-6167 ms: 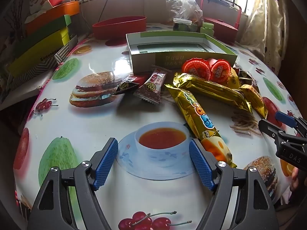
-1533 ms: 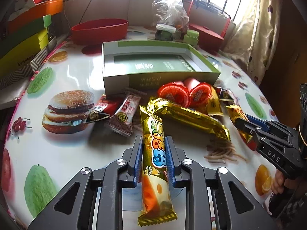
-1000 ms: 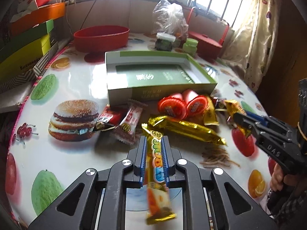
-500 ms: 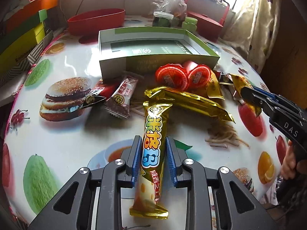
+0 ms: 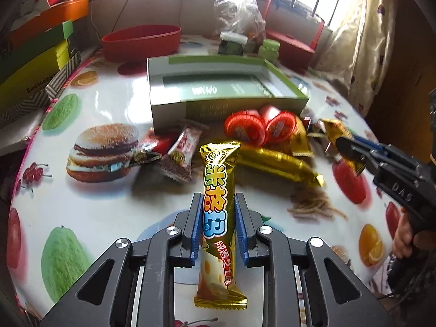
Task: Organize snacks
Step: 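Carry the gold bar and yellow packet into the green-lined box with both tools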
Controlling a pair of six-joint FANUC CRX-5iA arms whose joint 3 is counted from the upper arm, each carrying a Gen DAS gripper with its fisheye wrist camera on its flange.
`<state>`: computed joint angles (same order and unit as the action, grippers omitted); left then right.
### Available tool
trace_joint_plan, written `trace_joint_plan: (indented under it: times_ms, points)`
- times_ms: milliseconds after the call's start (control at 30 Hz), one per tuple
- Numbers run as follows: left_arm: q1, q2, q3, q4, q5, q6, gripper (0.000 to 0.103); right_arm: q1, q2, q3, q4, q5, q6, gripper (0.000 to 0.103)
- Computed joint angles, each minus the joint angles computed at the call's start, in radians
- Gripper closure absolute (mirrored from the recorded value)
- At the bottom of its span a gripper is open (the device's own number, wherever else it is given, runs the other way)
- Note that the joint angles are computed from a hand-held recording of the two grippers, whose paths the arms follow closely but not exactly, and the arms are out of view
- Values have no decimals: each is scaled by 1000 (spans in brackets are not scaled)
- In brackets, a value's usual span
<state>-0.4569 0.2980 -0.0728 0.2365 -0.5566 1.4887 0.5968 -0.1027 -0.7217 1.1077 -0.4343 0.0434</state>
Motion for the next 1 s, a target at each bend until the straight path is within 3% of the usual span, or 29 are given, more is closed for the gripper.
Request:
trace_joint_plan:
  times_ms: [533,1000]
  points:
    - [25,29,79,39,40,-41,80,-36,50,80,41,27,31,82]
    - [60,160,230,143,21,-112,79,-88,204,278,-157,53,247,82]
